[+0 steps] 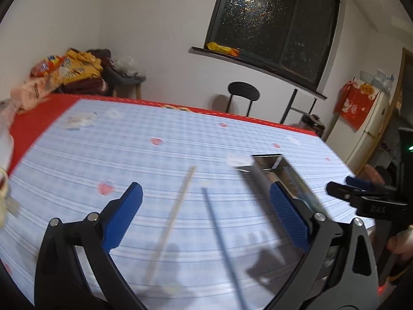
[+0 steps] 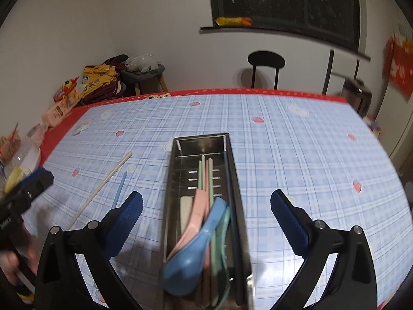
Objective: Organize utensils
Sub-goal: 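Move the left gripper over the wooden chopstick while the right gripper moves over the last blue chopstick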
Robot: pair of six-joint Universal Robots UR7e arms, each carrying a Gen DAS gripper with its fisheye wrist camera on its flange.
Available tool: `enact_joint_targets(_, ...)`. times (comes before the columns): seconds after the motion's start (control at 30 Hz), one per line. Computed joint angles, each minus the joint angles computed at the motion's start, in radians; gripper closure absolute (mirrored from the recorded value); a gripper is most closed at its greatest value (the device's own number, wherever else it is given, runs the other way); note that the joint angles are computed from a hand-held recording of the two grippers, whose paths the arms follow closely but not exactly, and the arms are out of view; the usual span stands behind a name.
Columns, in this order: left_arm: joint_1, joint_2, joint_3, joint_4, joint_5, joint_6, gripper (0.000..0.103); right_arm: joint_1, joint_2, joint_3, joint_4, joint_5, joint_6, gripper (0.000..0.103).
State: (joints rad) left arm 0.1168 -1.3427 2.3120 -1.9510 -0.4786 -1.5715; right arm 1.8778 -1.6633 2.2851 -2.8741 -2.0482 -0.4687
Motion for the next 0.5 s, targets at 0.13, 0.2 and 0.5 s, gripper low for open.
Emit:
enact_joint_targets(0.13,-0.005,-0.076,0.012,0.140,0.000,-0.002,0.006,0.069,0.052,0.032,-0.108,-0.043,-0.033,0.006)
enact_joint_targets(0.2,-0.006,-0.109,0.021,0.192,-0.003,0.010,0.006,0.096,0.075,0.047,-0.145,-0.048,-0.038,0.006)
enact_joint_targets(0.5,0.024,-0.168,0.071,0.149,-0.033,0.197,0.006,0.217,0.235,0.119,-0.390,-0.111,-0.116,0.006)
